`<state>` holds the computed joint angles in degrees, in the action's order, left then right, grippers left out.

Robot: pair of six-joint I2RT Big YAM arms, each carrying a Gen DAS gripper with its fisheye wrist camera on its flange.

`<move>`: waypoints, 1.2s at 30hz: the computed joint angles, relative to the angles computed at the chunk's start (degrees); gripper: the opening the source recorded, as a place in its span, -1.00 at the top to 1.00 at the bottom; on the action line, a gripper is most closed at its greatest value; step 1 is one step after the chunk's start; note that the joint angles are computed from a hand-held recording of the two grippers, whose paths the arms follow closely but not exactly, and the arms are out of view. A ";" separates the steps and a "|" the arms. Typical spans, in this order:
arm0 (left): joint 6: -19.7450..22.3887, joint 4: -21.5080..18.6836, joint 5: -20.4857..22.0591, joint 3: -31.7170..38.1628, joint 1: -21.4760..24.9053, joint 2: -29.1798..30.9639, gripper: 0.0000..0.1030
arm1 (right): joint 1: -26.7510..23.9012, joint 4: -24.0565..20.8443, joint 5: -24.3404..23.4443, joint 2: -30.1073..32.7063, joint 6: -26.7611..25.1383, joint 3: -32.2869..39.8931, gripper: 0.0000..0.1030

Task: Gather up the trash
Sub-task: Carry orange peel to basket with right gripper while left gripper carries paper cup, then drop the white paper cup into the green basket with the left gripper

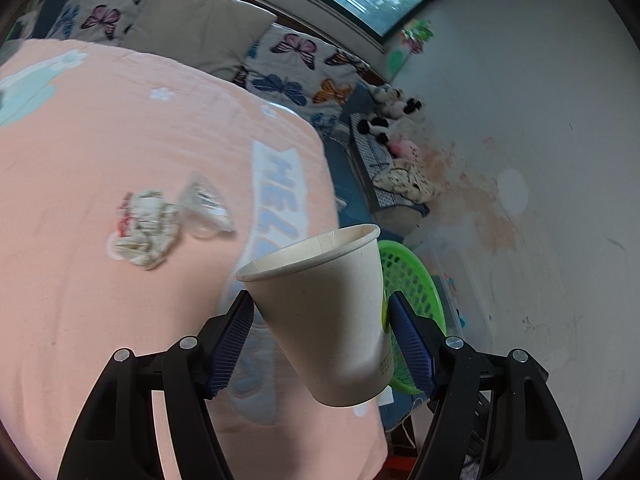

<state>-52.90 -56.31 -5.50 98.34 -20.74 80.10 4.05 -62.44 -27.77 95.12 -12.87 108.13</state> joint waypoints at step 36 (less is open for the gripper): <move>10.71 -10.79 4.05 28.25 -6.01 23.28 -0.30 | -7.16 3.63 1.47 -1.36 2.02 -2.03 -0.45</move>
